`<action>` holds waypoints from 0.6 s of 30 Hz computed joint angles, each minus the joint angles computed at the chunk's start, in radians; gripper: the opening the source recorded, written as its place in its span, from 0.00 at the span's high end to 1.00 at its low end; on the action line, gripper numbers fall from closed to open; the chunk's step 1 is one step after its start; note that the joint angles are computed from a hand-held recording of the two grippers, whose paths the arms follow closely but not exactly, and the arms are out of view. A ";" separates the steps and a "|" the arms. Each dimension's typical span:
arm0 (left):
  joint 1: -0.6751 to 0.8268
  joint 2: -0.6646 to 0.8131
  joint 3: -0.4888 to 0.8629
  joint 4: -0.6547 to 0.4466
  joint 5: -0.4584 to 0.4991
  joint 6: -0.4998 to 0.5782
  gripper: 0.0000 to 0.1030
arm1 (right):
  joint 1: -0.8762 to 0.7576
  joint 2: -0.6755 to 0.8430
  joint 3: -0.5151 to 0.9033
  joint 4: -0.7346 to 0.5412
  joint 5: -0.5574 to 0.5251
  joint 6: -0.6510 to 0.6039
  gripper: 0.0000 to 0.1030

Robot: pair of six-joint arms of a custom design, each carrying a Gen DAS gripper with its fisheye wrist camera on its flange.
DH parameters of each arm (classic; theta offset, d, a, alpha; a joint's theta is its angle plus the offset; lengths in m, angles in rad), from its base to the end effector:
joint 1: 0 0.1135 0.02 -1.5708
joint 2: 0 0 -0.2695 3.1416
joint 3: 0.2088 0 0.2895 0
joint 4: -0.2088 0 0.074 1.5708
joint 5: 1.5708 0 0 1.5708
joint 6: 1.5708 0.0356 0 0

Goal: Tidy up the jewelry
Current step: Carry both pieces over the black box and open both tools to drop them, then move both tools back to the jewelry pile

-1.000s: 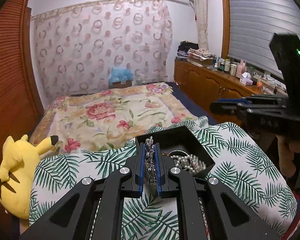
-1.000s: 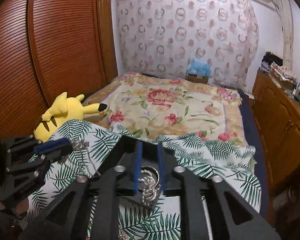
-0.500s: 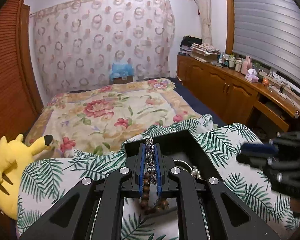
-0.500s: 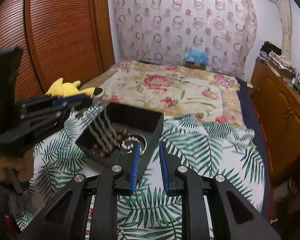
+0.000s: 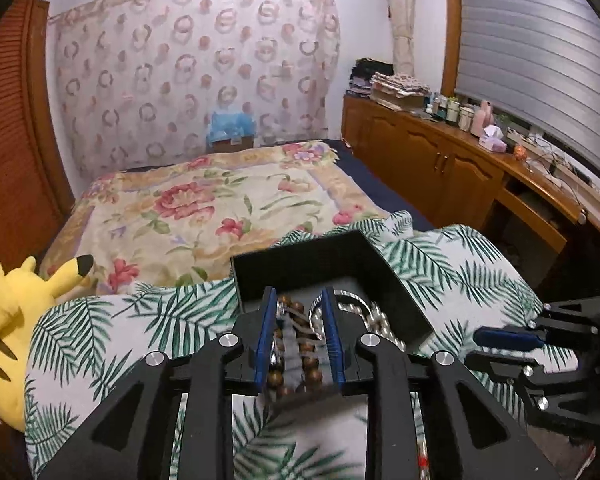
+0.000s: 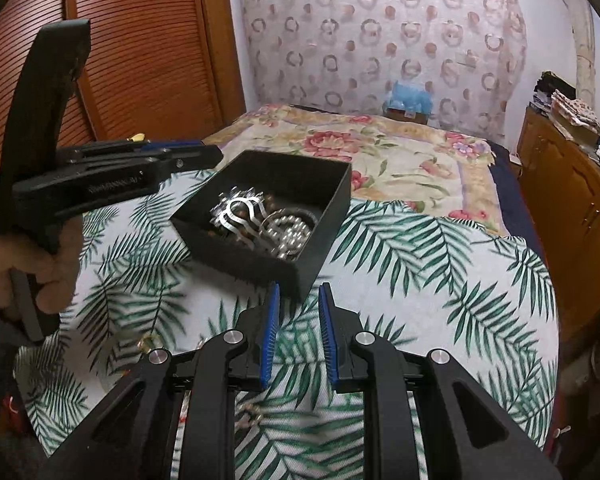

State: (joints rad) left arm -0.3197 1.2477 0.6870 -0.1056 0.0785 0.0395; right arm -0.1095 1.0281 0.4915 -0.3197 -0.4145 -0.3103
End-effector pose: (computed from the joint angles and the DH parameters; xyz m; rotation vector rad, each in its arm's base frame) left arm 0.2766 -0.0945 0.2016 0.4432 2.2013 -0.2396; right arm 0.2250 -0.0103 0.1706 -0.4185 2.3165 0.3001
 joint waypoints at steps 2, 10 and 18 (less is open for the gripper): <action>-0.001 -0.061 -0.040 -0.027 0.014 0.010 0.78 | -0.001 -0.020 -0.014 -0.011 -0.009 -0.002 0.79; -0.016 -0.282 -0.210 -0.091 0.062 0.029 0.72 | -0.029 -0.228 -0.157 -0.062 -0.017 0.005 0.79; -0.058 -0.434 -0.316 -0.174 0.086 0.026 0.72 | -0.065 -0.535 -0.243 -0.231 -0.038 0.020 0.79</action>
